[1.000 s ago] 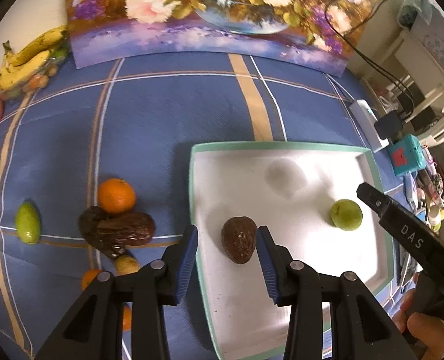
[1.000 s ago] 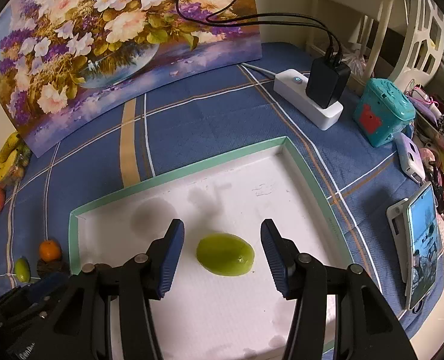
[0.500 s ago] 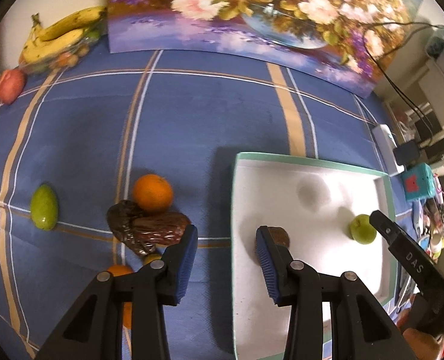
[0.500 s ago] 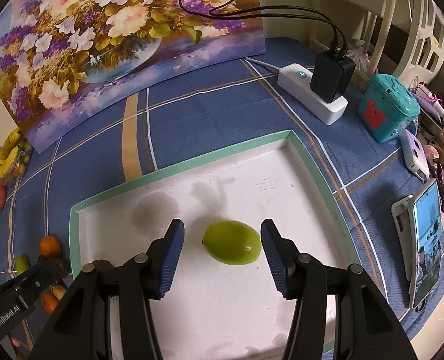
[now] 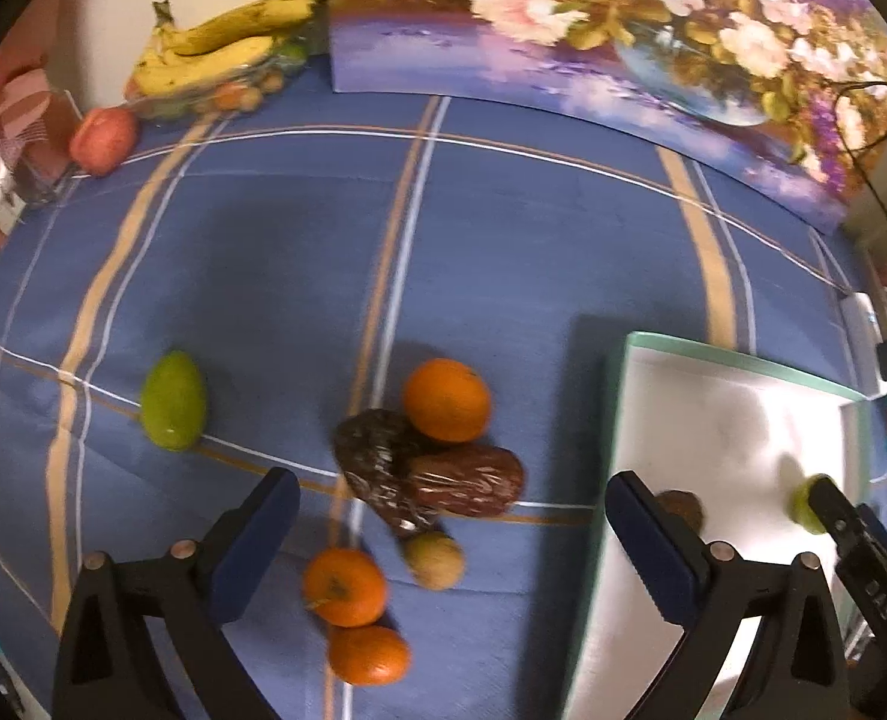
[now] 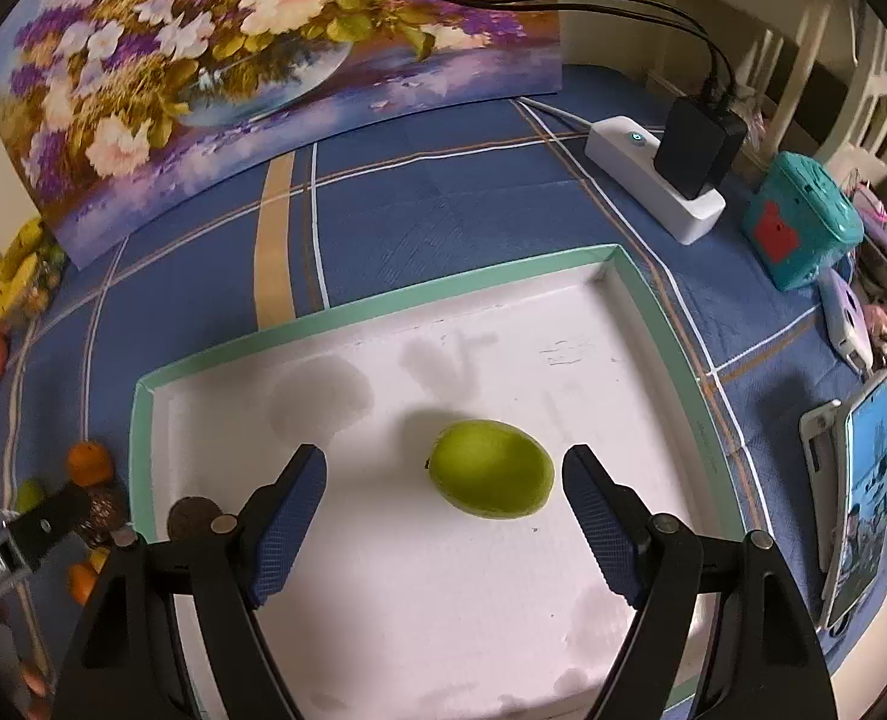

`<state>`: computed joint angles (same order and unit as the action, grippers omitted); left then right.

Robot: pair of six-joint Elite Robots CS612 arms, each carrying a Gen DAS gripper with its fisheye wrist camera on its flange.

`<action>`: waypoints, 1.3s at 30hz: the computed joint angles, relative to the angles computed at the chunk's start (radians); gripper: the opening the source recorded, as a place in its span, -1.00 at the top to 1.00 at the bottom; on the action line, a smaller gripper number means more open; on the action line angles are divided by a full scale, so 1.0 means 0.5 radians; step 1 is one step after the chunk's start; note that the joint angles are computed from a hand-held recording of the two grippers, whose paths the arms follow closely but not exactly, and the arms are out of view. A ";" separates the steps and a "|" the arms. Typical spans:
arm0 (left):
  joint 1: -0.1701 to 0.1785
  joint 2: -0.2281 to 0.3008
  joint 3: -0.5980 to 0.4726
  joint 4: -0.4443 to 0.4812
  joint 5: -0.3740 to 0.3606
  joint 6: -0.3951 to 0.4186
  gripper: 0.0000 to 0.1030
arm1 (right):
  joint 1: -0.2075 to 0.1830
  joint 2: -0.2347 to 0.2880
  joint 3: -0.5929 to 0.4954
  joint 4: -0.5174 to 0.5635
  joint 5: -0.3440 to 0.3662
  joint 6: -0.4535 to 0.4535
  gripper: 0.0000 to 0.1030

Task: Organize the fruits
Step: 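Move both tools back toward the remaining fruits on the tablecloth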

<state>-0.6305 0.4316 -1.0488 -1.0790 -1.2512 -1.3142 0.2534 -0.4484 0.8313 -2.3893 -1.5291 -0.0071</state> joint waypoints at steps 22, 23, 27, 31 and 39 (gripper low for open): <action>-0.048 0.054 -0.219 0.115 0.206 0.037 -1.00 | 0.012 -0.101 0.215 -0.265 0.108 -0.077 -0.94; -0.053 0.070 -0.258 0.111 0.209 0.033 -1.00 | 0.013 -0.111 0.236 -0.282 0.113 -0.073 -0.94; -0.069 0.106 -0.352 0.118 0.230 0.036 -1.00 | 0.012 -0.150 0.300 -0.299 0.162 -0.108 -0.94; -0.091 0.134 -0.448 0.199 0.275 -0.018 -1.00 | 0.015 -0.198 0.382 -0.334 0.198 -0.134 -0.94; -0.120 0.255 -0.703 0.367 0.226 -0.214 -1.00 | 0.035 -0.258 0.492 -0.390 0.278 -0.189 -0.94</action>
